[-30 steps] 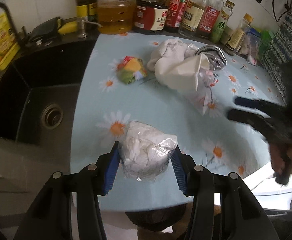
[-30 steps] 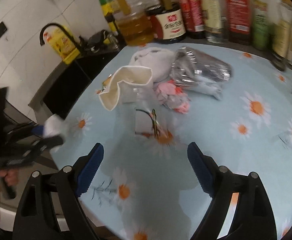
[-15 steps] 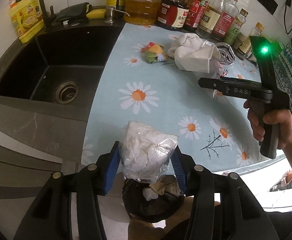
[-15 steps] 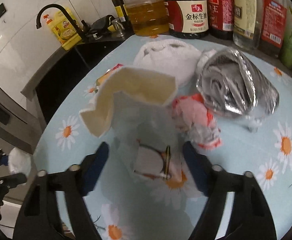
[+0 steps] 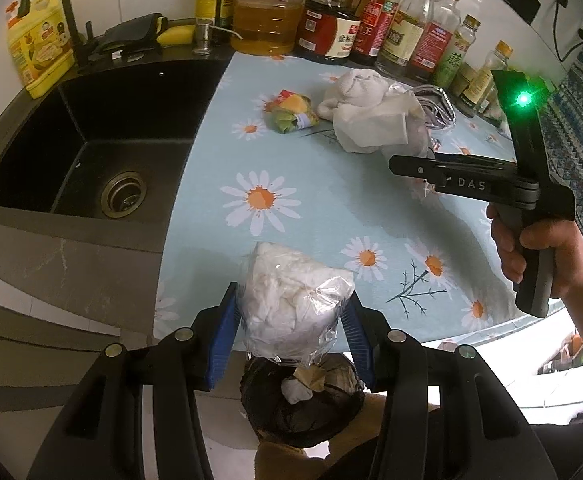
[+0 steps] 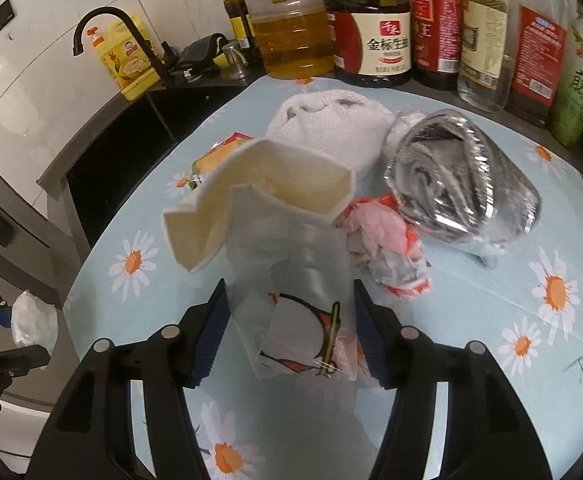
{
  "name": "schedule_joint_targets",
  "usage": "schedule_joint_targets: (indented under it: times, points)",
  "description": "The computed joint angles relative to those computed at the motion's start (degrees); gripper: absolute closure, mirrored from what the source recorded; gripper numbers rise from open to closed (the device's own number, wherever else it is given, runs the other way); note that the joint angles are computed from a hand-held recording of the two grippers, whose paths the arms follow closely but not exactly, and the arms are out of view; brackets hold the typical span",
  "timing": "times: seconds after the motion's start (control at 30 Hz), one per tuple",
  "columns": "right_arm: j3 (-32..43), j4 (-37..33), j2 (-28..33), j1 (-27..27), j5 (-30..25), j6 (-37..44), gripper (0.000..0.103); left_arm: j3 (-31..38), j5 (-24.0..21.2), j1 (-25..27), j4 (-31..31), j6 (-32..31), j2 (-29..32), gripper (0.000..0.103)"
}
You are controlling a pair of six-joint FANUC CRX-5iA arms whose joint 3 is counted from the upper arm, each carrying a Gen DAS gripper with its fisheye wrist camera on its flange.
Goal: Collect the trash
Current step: 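Carry the tissue bag and clear cup in both grippers down over the bin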
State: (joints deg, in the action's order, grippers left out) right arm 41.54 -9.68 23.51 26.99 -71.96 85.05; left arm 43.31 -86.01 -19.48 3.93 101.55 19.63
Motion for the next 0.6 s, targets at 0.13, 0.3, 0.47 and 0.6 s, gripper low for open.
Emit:
schedule_joint_targets:
  times: [0.13, 0.3, 0.47, 0.6]
  points:
    - [-4.10, 0.99, -3.07, 0.12, 1.81, -2.08, 0.044, -0.37, 0.58, 0.10, 1.27, -2.08, 0.14, 0.056]
    - [-9.69, 3.01, -7.32, 0.63, 4.15, -5.40, 0.044, -0.91, 1.71, -0.01, 3.10, -5.16, 0.31, 0.056]
    - [-15.85, 4.96, -12.10, 1.45, 6.71, -9.88, 0.044, -1.50, 2.48, -0.12, 5.05, -8.27, 0.35, 0.056]
    - [-20.81, 6.19, -16.21, 2.31, 8.58, -13.93, 0.044, -2.49, 3.06, -0.18, 6.84, -11.22, 0.09, 0.056]
